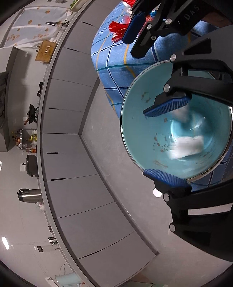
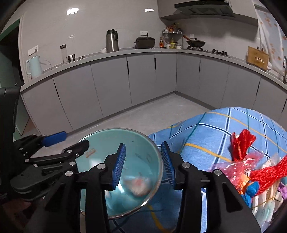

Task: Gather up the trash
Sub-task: 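Carry both items over the blue bucket and open both tools to drop them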

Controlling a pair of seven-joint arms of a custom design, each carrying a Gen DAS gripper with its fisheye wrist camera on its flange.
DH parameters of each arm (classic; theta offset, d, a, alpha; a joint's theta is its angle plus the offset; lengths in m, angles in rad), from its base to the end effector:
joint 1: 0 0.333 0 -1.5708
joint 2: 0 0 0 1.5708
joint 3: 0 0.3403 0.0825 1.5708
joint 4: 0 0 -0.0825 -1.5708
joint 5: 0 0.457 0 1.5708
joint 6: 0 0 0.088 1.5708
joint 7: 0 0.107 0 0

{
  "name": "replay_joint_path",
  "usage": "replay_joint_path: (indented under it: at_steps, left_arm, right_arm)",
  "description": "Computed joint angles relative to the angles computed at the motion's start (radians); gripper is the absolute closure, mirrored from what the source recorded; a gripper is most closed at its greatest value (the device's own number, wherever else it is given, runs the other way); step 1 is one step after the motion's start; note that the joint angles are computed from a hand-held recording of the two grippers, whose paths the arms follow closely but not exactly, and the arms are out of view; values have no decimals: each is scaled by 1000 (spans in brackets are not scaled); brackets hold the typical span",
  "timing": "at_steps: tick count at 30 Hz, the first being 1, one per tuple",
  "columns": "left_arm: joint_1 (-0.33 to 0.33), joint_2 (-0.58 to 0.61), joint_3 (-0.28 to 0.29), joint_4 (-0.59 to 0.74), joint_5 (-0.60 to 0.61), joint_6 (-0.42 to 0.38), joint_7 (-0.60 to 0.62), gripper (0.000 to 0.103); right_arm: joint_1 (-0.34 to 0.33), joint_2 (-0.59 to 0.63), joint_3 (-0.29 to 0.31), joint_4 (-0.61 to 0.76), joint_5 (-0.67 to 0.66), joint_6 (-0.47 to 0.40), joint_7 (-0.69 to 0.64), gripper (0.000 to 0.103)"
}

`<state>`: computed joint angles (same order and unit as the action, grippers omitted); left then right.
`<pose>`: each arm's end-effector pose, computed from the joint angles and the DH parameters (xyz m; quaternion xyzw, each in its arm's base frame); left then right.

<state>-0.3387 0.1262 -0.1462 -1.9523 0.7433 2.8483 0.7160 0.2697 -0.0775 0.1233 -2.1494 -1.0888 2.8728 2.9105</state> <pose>0.5996 -0.3526 0.4838 -0.5565 0.7192 -0.3251 0.2595 0.5531 0.2848 0.4928 -0.6295 0.6232 -0.2971 0.3564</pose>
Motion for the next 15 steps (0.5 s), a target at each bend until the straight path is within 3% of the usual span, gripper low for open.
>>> replay_joint_path:
  at_steps: [8, 15]
  left_arm:
    - [-2, -11, -2, -4, 27, -13, -27, 29]
    - [-1, -25, -16, -8, 58, -10, -49, 27]
  right_arm:
    - [-18, -57, 9, -56, 8, -5, 32, 53]
    - [-49, -133, 39, -121, -12, -21, 80, 50]
